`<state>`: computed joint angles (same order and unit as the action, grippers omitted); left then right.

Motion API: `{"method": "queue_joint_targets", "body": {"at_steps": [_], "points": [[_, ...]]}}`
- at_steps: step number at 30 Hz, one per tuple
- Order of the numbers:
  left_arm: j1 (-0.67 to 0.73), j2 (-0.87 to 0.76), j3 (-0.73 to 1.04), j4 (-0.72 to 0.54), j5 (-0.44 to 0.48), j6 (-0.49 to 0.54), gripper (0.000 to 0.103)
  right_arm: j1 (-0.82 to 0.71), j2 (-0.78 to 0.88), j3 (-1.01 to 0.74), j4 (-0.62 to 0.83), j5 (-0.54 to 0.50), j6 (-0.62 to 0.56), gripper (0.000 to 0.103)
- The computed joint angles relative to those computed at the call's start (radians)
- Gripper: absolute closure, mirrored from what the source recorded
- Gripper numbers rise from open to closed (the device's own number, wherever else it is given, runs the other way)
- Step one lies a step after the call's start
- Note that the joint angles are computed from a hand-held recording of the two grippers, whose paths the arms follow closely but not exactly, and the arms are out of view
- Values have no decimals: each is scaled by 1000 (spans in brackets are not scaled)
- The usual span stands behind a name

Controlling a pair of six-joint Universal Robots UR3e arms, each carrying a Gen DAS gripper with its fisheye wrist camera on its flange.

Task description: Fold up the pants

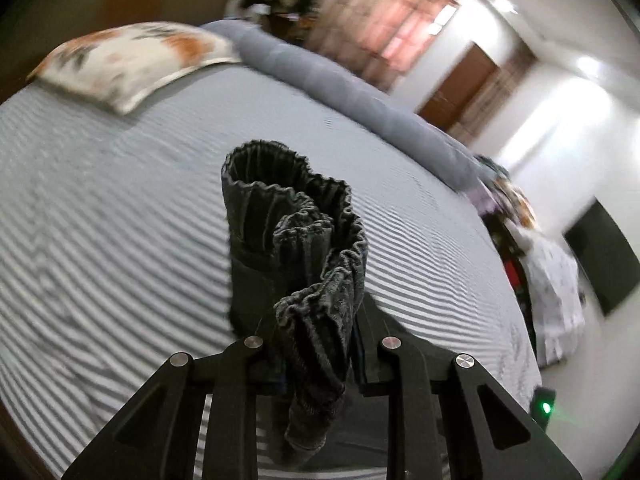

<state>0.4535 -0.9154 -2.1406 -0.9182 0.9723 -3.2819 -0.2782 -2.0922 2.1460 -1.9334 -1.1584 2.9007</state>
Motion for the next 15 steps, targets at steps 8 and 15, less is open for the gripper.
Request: {"method": "queue_joint_targets", "body": {"at_steps": [8, 15], "points": [[-533, -443, 290, 244, 267, -184, 80, -316, -97, -38, 232, 120, -191, 40], [-840, -807, 593, 241, 389, -255, 80, -602, -142, -67, 440, 177, -410, 40]]}}
